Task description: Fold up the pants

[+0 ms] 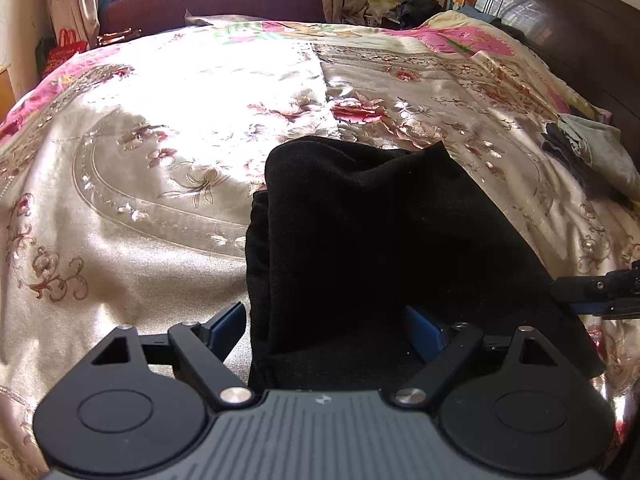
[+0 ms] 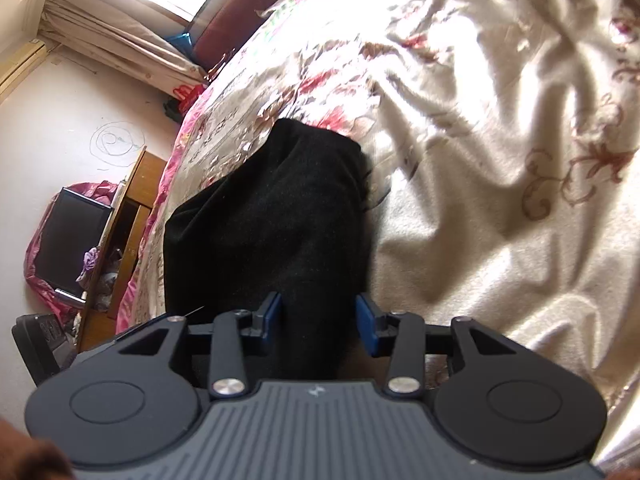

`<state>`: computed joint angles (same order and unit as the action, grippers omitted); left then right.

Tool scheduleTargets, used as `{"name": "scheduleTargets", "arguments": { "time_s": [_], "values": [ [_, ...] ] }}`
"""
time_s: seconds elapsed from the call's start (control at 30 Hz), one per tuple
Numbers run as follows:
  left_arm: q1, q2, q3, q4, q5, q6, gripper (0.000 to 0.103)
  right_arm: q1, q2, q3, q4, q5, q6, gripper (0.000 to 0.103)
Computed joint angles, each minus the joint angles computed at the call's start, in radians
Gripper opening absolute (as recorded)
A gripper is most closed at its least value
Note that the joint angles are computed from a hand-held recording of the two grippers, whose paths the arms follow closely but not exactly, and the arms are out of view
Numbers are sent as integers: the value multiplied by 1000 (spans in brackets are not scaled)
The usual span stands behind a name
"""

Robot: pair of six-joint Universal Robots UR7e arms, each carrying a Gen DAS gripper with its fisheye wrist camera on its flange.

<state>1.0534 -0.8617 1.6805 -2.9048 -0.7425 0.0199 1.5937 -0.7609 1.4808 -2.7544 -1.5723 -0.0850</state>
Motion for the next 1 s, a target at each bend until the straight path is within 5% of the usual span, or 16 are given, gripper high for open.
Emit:
{"name": "scheduleTargets", "arguments": {
  "time_s": [0.37,1.0],
  "values": [
    [-13,0,12,-27,42,-4,100,79,0,50,-131,-186,-95,42],
    [-17,7,14,-20,69,-46,102,105,66,4,-158,-273,-209,51]
  ]
}}
